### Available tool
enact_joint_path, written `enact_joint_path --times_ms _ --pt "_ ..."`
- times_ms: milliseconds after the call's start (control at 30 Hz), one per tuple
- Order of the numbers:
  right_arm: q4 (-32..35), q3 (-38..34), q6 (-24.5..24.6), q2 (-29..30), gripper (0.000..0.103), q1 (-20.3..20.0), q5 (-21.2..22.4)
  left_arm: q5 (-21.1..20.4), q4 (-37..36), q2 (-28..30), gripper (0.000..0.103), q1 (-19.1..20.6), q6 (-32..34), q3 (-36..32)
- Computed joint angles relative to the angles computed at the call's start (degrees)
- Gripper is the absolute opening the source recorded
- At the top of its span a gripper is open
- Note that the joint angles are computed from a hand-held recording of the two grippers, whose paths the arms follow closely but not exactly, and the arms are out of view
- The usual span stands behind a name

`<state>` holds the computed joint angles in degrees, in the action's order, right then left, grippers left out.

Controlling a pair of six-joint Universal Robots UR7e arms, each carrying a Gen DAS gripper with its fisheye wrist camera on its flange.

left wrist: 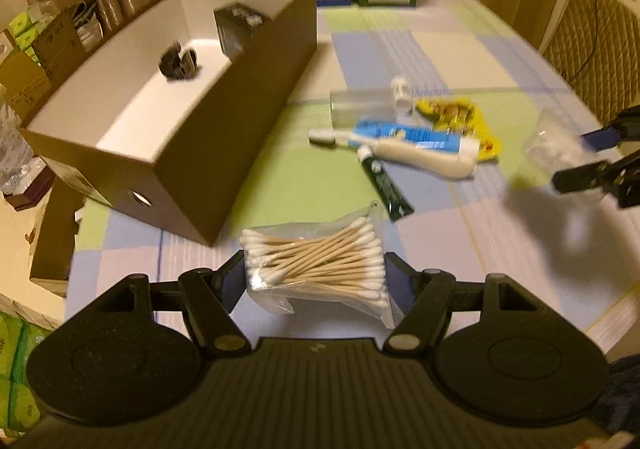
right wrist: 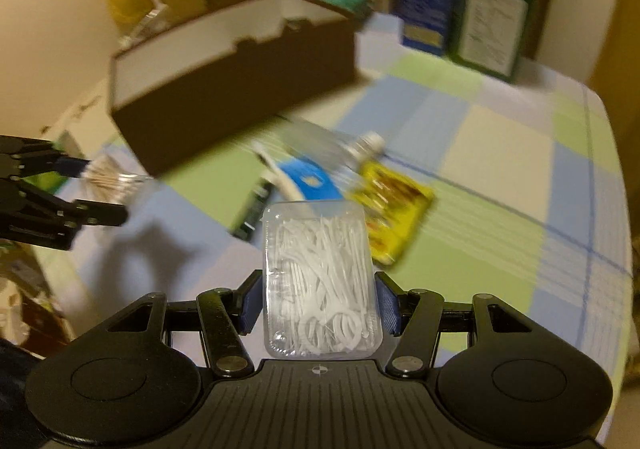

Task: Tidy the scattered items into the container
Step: 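Carry the cotton swab bag and floss box over the cardboard box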

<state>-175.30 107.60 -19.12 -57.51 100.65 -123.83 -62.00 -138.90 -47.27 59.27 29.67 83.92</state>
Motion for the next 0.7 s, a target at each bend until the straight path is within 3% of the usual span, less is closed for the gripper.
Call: enact_joint_path --times_ms 233,467,700 --pt "1.55 -6.65 -4.04 4.52 0.055 2.66 5.58 -1.24 -1.48 -1.13 0.068 -0.39 -0.07 -2.48" --pt "2.71 -17.74 -6.46 11.74 0.055 4.10 8.92 -1.51 -2.31 0.60 0.068 0.54 0.56 -8.72" --pt "5.26 -32.06 -6.85 20.80 0.055 4.74 7.92 -1.45 -3.05 6.34 0.068 1.96 4.00 -19.20"
